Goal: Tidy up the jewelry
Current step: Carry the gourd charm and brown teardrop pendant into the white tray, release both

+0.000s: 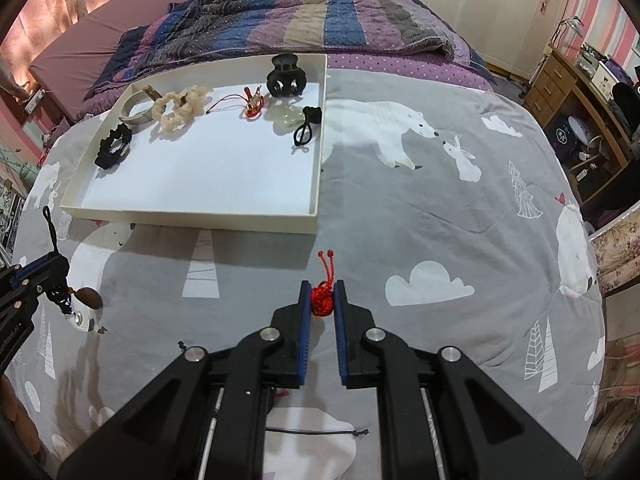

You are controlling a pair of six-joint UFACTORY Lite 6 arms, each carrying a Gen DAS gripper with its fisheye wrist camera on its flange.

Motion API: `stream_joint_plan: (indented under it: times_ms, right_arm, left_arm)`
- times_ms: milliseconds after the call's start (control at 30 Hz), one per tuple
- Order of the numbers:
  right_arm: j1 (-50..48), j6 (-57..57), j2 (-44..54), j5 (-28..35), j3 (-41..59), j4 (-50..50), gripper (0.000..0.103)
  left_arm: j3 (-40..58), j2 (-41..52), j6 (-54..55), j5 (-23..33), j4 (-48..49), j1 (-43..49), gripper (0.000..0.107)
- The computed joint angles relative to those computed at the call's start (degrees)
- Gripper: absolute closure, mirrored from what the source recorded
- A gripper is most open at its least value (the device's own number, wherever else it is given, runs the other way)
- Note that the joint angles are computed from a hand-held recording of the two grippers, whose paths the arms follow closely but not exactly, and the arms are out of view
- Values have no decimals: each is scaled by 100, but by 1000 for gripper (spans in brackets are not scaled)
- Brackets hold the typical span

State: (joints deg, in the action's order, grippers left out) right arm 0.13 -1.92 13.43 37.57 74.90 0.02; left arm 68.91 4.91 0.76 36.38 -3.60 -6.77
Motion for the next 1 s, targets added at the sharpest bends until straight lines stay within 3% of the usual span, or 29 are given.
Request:
stream_joint_plan:
  times_ms: [267,500,833,1000]
  right_arm:
    - [169,91,48,323,538,-62,92]
    - [355,201,416,854,1683,-20,92]
    - [574,396,2065,1637,4163,150,92]
    - [707,544,3234,1908,5436,117,92]
  left_arm:
    - [606,83,-49,319,6,24,100]
    - [1845,617,-6,799,-16,172,100]
    - [3776,1999,-79,1209,158,392,100]
    - [4770,2900,254,1331,-213,624,100]
